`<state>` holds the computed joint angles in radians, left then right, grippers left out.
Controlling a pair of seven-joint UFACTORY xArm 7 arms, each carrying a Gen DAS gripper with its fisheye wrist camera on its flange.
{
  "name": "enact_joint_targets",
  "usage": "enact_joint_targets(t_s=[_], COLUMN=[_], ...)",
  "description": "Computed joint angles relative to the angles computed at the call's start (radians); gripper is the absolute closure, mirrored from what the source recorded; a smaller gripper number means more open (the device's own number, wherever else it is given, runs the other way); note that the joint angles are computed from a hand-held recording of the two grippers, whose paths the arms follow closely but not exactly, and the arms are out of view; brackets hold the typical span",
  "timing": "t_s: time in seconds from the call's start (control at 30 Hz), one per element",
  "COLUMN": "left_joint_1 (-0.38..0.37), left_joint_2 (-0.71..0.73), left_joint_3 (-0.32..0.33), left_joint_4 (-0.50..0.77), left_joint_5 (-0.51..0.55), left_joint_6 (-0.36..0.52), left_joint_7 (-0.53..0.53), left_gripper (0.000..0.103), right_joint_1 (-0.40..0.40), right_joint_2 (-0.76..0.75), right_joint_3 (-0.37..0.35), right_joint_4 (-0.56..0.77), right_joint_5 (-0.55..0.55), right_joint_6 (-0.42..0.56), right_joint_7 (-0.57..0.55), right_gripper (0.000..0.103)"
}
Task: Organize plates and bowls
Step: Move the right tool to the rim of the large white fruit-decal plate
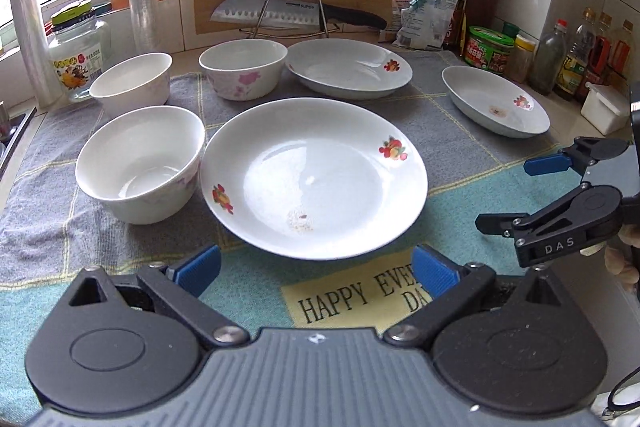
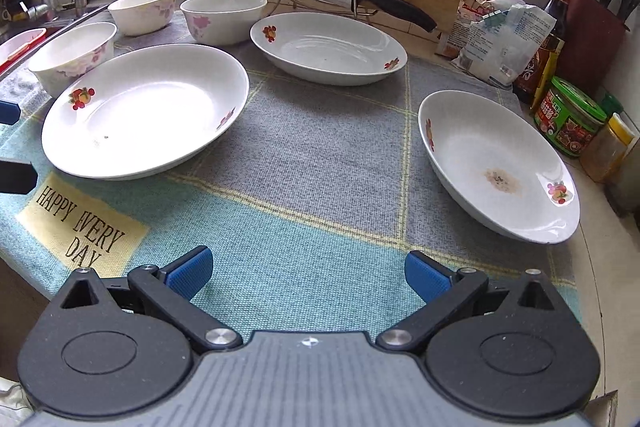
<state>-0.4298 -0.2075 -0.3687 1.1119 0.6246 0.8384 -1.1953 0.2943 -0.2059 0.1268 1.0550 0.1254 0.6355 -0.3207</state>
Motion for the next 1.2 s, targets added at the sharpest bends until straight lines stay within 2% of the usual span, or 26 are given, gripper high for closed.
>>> enact_joint_targets(t_s=[0.23,0.47,0.63,0.77,0.87,1.03,1.2], left_joint_1=[0.020,0.069,0.085,0.084,0.070,0.048,0.027], left_joint_2=[-0.072,-0.076,-0.046,-0.003,0.023,0.051,0.060], left_joint_3=[0.026,0.010,0.012,-0.005,-0.001,0.019,0.032], left_joint_4=[-0.134,-0.161,-0.155,-0.112,-0.093,-0.070,-0.063], left_joint_5=[-0.057,-0.047,-0.050,0.009,0.063,0.112,0.146], left_joint_6=[-0.104,-0.169,-0.200,-0.148,-0.129,-0.117,-0.102], left_joint_7=[0.080,0.104,0.089,0.075,0.040,-0.010,-0.054], left_gripper=[0.002,0.002,0.002,0.001,0.000,0.000,0.000], right_joint_1=[-0.022,-0.002,0.012,0.022,0.035,0.045,0.023], right_joint_2=[-0.051,-0.053,-0.031,0.002,0.044,0.134,0.258], right_joint_3=[0.067,0.084,0.077,0.059,0.035,0.010,0.017], right_joint_4=[-0.020,0.013,0.049,0.079,0.113,0.189,0.314], right_joint_5=[-0.181,-0.243,-0.251,-0.215,-0.126,0.049,0.224], right_joint_6=[0.025,0.069,0.068,0.062,0.061,0.061,0.128], right_joint_7=[0.221,0.284,0.273,0.235,0.170,0.004,-0.206], right_gripper=[0.000,0.000,0.000,0.000,0.000,0.000,0.000])
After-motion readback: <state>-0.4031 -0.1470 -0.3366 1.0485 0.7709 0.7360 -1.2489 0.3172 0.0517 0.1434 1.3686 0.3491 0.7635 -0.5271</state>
